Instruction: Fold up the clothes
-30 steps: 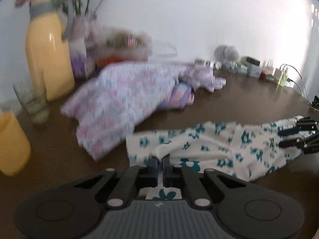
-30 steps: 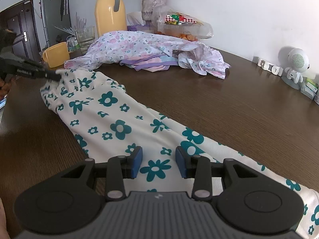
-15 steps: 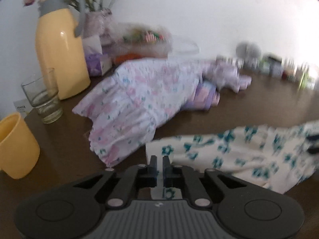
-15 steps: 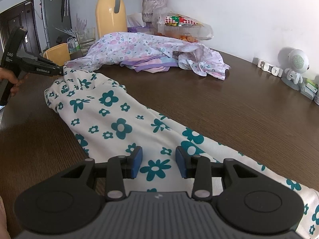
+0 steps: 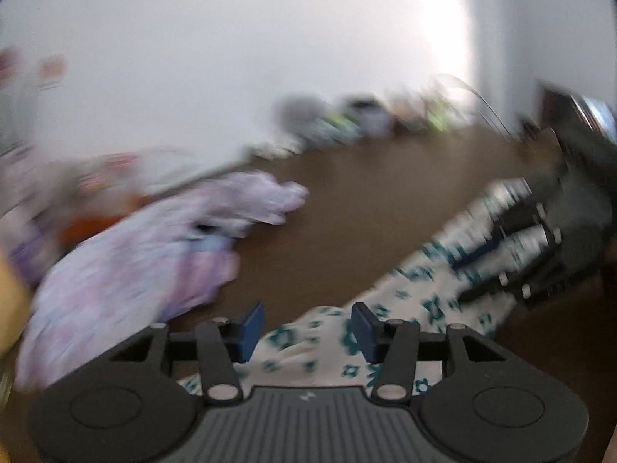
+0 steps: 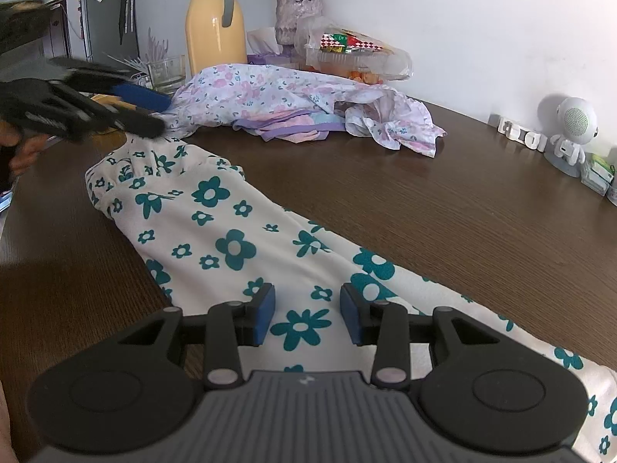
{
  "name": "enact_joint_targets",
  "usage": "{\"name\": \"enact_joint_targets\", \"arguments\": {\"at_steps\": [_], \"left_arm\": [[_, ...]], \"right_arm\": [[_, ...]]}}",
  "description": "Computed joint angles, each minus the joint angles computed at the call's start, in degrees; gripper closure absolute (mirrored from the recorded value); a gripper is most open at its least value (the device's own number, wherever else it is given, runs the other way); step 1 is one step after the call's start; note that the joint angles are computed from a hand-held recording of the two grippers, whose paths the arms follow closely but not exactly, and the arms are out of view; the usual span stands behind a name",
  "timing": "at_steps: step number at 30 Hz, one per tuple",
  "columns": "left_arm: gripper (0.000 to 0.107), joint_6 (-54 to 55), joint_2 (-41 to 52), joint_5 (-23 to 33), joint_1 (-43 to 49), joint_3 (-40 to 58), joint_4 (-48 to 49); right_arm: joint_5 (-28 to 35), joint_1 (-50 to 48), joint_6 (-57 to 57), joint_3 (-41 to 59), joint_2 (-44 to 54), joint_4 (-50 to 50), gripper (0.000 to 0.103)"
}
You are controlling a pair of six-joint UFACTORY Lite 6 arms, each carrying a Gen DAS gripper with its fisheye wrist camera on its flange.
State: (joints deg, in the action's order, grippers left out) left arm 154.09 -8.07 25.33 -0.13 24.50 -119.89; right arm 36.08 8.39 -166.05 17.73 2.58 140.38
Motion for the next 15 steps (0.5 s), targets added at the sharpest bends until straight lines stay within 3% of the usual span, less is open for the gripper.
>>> {"name": "enact_joint_targets", "arguments": {"at_steps": [4,7,10,12,15], "left_arm": [[0.058,-6.6,12.4,-4.5,-3.6,11.7,14.8],[0.057,-6.5,10.8,-6.8,-3.6,10.9,13.5],[0.042,-9.0,3.7,-2.4,2.9,4.9,16.2],[0.042,-12.1,0.0,2.2,9.3,1.6,23.1],[0.042,-15.4,-2.9,4.5,16.2,-0.1,30.2]], "right_arm": [[0.8,-0.6,-0.1,-0.1,0.2,-0.9,0.065],[-0.6,-1.2,3.3,0.8,-0.3,-4.6,0.062],[-4.2,-1.6,13.2,3.3,-3.3,-15.1,0.057],[-5.8,-0.1,21.1,7.1,-5.0,-24.1,0.055],[-10.0,6.8,32.5,17.1,-1.9,-35.5,0.053]]}}
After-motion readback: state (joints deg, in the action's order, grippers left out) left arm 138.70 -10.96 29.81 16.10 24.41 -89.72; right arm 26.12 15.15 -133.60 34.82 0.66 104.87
